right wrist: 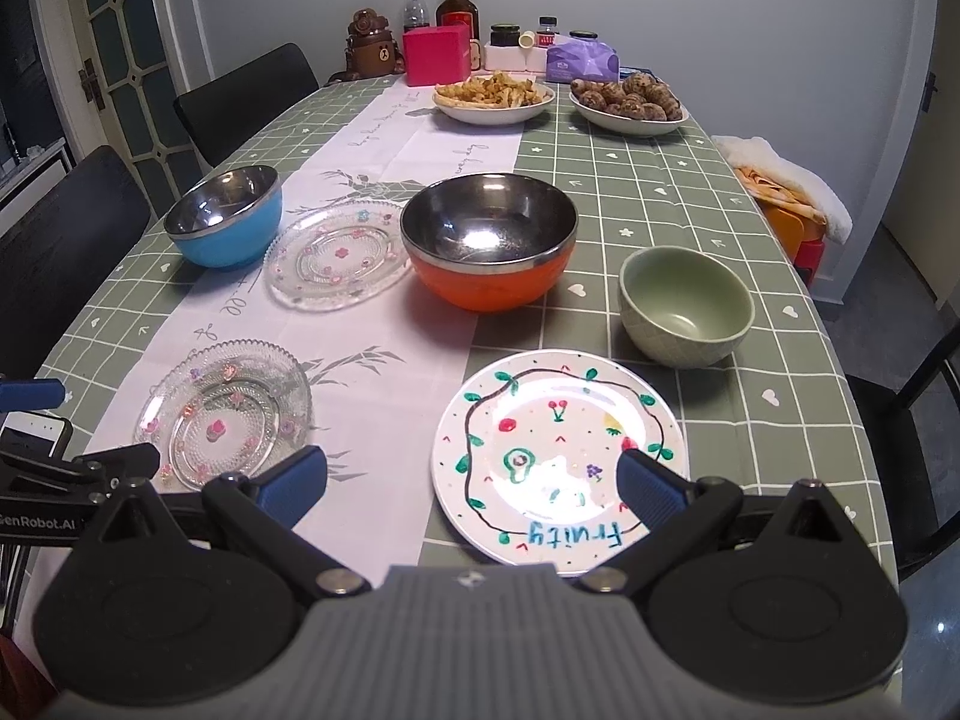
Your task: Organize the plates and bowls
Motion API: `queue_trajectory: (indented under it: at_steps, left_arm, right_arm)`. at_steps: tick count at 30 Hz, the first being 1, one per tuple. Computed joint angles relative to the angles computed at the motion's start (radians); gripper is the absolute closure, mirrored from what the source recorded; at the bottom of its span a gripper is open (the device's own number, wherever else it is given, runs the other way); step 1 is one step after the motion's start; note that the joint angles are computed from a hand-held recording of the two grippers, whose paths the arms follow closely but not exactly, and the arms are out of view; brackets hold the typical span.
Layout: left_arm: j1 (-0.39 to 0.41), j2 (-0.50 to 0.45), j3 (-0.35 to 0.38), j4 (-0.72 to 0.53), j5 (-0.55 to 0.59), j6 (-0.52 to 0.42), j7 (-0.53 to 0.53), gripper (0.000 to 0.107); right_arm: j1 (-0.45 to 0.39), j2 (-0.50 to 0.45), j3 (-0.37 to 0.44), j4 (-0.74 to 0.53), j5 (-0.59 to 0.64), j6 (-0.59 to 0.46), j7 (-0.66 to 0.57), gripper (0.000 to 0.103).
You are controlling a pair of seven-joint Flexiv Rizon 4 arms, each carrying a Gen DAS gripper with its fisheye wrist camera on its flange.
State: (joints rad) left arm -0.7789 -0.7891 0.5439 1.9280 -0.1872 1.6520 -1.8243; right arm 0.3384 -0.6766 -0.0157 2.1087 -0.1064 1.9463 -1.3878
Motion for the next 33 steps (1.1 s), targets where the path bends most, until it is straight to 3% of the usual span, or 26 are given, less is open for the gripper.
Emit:
queue_trajectory:
  at_steps: [33]
  left_arm:
    - [-0.003,0.001,0.006,-0.003,0.017,-0.006,-0.017,0.004]
  right_arm:
    - [-0.024,-0.003,0.017,-0.004,-0.031,-0.017,0.002,0.002]
